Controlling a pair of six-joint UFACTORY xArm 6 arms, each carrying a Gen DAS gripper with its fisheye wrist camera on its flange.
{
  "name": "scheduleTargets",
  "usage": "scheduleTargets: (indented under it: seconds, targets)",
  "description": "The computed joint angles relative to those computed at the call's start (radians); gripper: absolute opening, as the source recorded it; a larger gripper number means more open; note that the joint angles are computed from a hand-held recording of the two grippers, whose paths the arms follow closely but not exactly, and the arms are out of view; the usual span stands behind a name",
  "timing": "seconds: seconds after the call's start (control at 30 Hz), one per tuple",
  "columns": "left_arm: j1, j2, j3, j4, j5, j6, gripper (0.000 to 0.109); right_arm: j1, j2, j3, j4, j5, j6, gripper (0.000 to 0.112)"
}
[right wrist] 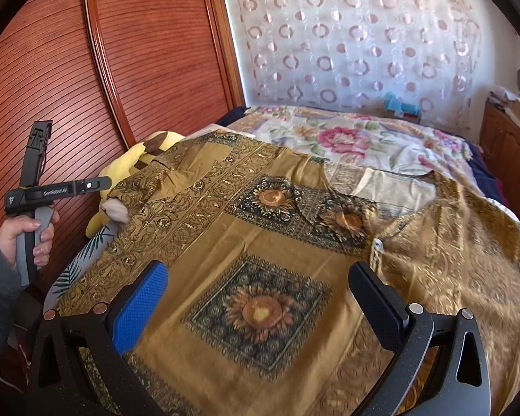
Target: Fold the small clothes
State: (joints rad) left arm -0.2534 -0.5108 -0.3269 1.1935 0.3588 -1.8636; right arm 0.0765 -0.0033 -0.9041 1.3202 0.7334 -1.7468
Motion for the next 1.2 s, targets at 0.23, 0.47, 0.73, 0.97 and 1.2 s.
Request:
scheduleTargets:
  seconds: [0.23,0.47,0.73,0.97,1.2]
  targets:
    - [0.113,0.098,-0.01,-0.047,-0.164,0.05,0.055,0.049,0.081,-0.104,-0.094,-0.021,0.099,0.103]
    - [0.087,0.09,-0.024,-0.11,-0.111,0.161,0.021,0.073,0.138,-0.162,-0.133,-0.049,0.161,0.103]
    - [-0.057,0.077,-0.161,-0.087,0.044,0.286,0.01,0.053,0.144,-0.15,-0.124,-0.071,0.183,0.103]
    - [-0.134,0.315,-0.406,-0.122,-0.045,0.428,0.01,0.023,0.105,-0.112,-0.087,-0.093,0.188,0.103]
    - [-0.167,0.412,-0.447,-0.18,-0.119,0.461,0.014,0.009,0.034,-0.022,-0.055,-0.139,0.188,0.103]
